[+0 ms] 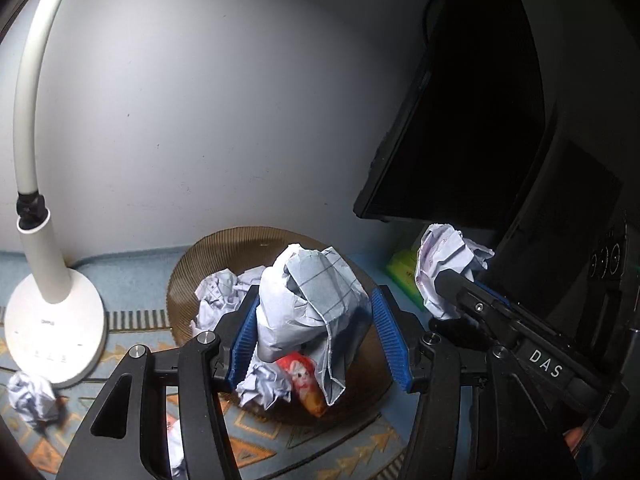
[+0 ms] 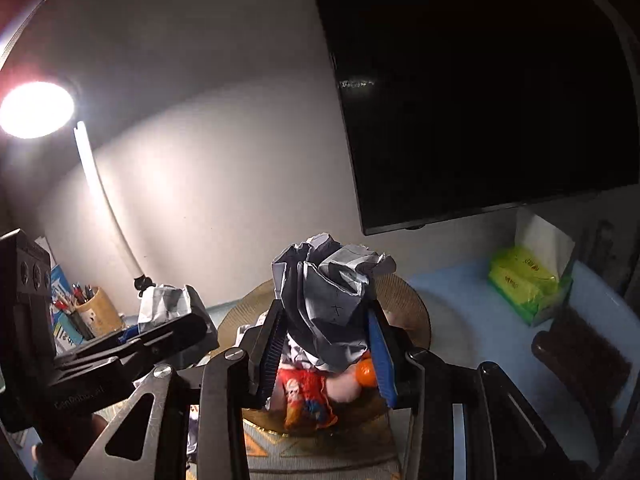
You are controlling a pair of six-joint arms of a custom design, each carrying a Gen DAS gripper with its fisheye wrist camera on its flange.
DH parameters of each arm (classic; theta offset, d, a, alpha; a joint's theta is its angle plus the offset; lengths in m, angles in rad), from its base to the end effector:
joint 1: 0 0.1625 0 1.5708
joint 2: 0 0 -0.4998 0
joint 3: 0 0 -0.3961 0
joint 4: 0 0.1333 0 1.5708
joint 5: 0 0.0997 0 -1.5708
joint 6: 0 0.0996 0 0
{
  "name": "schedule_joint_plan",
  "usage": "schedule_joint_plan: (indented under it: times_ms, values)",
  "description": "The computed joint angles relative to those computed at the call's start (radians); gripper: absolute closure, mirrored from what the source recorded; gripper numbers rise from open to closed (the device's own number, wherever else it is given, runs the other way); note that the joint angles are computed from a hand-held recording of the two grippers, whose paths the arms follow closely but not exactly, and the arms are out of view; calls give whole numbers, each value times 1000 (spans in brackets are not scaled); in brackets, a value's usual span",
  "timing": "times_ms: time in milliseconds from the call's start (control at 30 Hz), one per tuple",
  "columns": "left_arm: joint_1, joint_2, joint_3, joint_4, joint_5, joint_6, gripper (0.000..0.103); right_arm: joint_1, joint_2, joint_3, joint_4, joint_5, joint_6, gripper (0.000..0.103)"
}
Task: Organize objects
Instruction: 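Carry both paper balls over the bowl and release them inside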
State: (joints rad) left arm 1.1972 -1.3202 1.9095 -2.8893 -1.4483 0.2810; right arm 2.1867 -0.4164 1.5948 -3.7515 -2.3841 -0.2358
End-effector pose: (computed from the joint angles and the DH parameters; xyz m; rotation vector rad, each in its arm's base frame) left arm -0.0811 -0.6056 0.4193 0.8549 2.7260 -1.0970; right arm 0.4656 -0.5524 0.0458 0.4332 -2.2027 1.3531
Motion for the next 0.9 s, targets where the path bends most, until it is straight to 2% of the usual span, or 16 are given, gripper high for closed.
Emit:
schedule_joint_plan:
  times_ms: [33,133,267,367,400,433,467,500,567,600,700,800,833,900]
  values:
    - [8,17,3,-20,-8,-10,51,-9,11,-24,1,-11,-28,64]
    - [14,55,17,-59,28,11,51,-27,41,-69,-14,-60,-80,64]
    - [25,76,28,-67,41,33,51,-62,39,-37,-23,-8,-38,64]
    - [22,84,35,-84,59,47,51,-74,38,-37,33,-12,0,64]
    - [22,85,35,-78,57,44,50,-77,36,-34,32,-5,-6,63]
    - [23,86,36,-77,56,41,44,-78,33,-29,35,5,-11,62]
    - [21,90,38,-88,61,37,41,-85,29,-26,44,11,-9,53]
    - [19,91,41,-98,71,35,29,-84,31,-27,40,1,-1,31]
    - [26,90,39,-114,69,28,14,-84,32,-19,-10,-7,-12,21]
    - [29,88,36,-112,60,22,7,-86,24,-3,-26,14,-12,21]
    - [35,83,37,-125,41,21,6,-92,10,21,-61,34,12,21]
    - [30,84,37,-133,52,27,6,-97,10,26,-73,30,18,21]
    - [30,82,36,-131,54,26,6,-97,16,21,-80,19,5,21]
    - [29,82,34,-130,57,17,6,-88,49,-19,-116,-48,-57,21]
